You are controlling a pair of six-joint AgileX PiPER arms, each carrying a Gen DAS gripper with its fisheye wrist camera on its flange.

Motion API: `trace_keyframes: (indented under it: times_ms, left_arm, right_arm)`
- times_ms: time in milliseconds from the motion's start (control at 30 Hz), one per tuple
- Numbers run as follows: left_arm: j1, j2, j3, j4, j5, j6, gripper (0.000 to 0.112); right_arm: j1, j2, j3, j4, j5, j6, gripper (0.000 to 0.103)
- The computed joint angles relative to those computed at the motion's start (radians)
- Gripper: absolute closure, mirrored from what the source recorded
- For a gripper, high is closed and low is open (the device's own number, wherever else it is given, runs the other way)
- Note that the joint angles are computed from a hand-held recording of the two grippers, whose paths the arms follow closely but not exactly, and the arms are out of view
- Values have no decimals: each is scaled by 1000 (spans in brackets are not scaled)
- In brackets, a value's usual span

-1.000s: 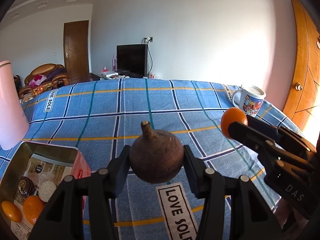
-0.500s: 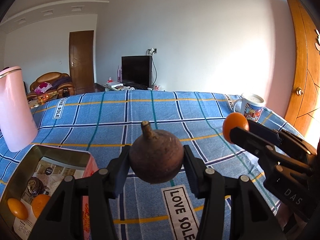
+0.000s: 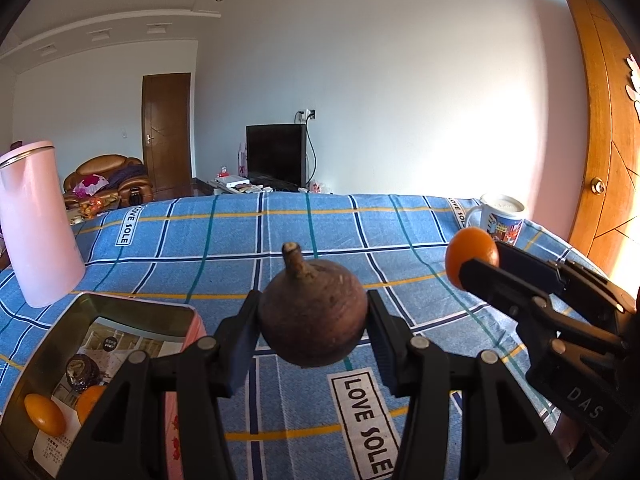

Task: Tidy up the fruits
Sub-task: 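Carry the orange and dark pear-shaped fruit over the tin tray with both tools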

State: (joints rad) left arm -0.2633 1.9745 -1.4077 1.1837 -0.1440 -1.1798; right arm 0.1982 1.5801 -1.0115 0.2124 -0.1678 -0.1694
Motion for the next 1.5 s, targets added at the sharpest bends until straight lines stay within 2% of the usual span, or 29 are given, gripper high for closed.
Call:
trace_keyframes:
  times_ms: [67,167,267,500,567,667,800,1033,1333,1500]
  left_arm:
    - [1,-5,9,-40,-3,40,60]
    - [14,-15,26,23,-24,-26,60]
    - [29,-29,44,92,-43,-96,60]
    - [85,-73,108,157,-91,-152,60]
    - [101,-85,125,153,-101,-143,60]
    - [124,-105,147,165,-115,-153,60]
    - [161,-137,184,156,-142,-131,60]
    - [231,-182,236,158,-174,-112,60]
    - [332,-186,241,253,-206,-199,60]
    - [395,-180,229,336,-239,-277,60]
  right_arm:
    - [2,-2,4,15,-4,-13,66]
    - [-2,-9,11,-36,-4,41,66]
    - [10,-14,17,6,-7,-3,66]
    - [34,-25,22,-181,10,218,66]
    - [55,-26,19,-115,9,152,66]
    - [81,-23,2,-137,17,181,66]
    - [122,-26,-20,-82,28,122,66]
    - [171,-10,-71,-136,51,179,66]
    - [235,45,-162,-4,90,35,66]
    - [274,80,-221,221,114,-202,66]
